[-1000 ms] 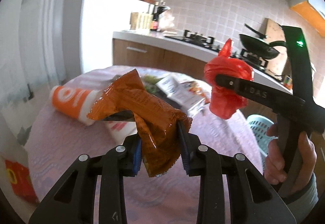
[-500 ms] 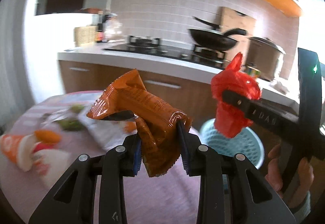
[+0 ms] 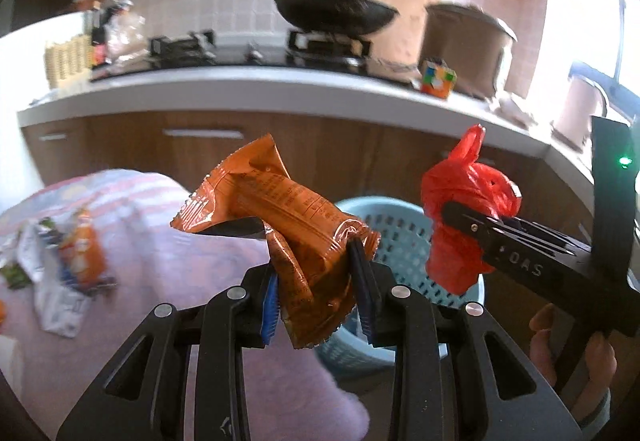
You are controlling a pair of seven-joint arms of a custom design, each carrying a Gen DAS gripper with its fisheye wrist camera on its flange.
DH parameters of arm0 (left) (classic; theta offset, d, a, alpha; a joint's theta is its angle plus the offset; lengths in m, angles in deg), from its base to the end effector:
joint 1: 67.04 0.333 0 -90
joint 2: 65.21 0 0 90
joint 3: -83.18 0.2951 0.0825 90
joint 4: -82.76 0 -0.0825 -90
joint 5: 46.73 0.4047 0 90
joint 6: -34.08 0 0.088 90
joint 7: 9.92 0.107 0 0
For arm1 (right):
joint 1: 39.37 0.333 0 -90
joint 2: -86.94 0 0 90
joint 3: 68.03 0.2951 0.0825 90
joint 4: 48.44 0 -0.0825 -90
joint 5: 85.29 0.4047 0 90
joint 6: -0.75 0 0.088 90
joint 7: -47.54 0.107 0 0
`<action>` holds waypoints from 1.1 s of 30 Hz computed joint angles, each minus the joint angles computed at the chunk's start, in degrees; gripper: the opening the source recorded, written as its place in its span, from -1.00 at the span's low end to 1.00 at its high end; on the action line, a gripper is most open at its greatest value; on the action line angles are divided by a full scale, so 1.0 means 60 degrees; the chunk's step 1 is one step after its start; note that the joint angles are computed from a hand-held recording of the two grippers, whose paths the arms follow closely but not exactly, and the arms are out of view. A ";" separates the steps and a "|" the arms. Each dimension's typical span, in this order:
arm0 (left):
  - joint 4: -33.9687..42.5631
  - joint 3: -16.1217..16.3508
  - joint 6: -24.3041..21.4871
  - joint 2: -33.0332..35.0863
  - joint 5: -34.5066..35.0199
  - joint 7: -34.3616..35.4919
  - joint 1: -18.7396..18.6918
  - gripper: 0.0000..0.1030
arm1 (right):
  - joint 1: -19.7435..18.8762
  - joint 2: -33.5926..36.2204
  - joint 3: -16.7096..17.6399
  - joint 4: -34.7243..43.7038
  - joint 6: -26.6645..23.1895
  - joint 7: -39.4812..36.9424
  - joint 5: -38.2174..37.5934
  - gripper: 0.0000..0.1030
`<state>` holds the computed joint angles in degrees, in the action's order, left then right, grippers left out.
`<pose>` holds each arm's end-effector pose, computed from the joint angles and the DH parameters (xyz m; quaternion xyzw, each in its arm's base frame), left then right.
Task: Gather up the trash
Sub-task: 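Carry wrapper and red bag over the basket and release both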
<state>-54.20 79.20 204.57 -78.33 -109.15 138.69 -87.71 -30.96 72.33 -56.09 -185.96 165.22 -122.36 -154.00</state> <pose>0.4914 -0.1590 0.4427 -0.4790 0.7604 -0.4029 0.1731 0.4577 0.2276 0.4315 -0.5271 0.7210 -0.2686 0.3609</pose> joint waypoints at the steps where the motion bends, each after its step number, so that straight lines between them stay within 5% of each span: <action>1: 0.0112 -0.0082 -0.0147 0.0154 0.0246 -0.0239 0.0047 -0.41 | -0.0020 0.0005 -0.0098 -0.0106 0.0080 -0.0043 0.0133 -0.27; 10: 0.1177 -0.0972 -0.1062 0.1699 0.2263 -0.1794 0.0625 -0.29 | -0.0301 0.0478 -0.0613 -0.0615 0.0640 -0.1929 0.2550 -0.19; 16: 0.1127 -0.1310 -0.0721 0.1872 0.3315 -0.2604 0.0904 0.20 | -0.0603 0.0537 -0.0508 -0.0643 0.0713 -0.2400 0.2967 0.15; 33: -0.0011 -0.0409 -0.0445 0.0180 0.1541 -0.1547 0.0734 0.22 | -0.0978 -0.0270 0.0472 -0.0425 0.0421 -0.1949 0.2207 0.17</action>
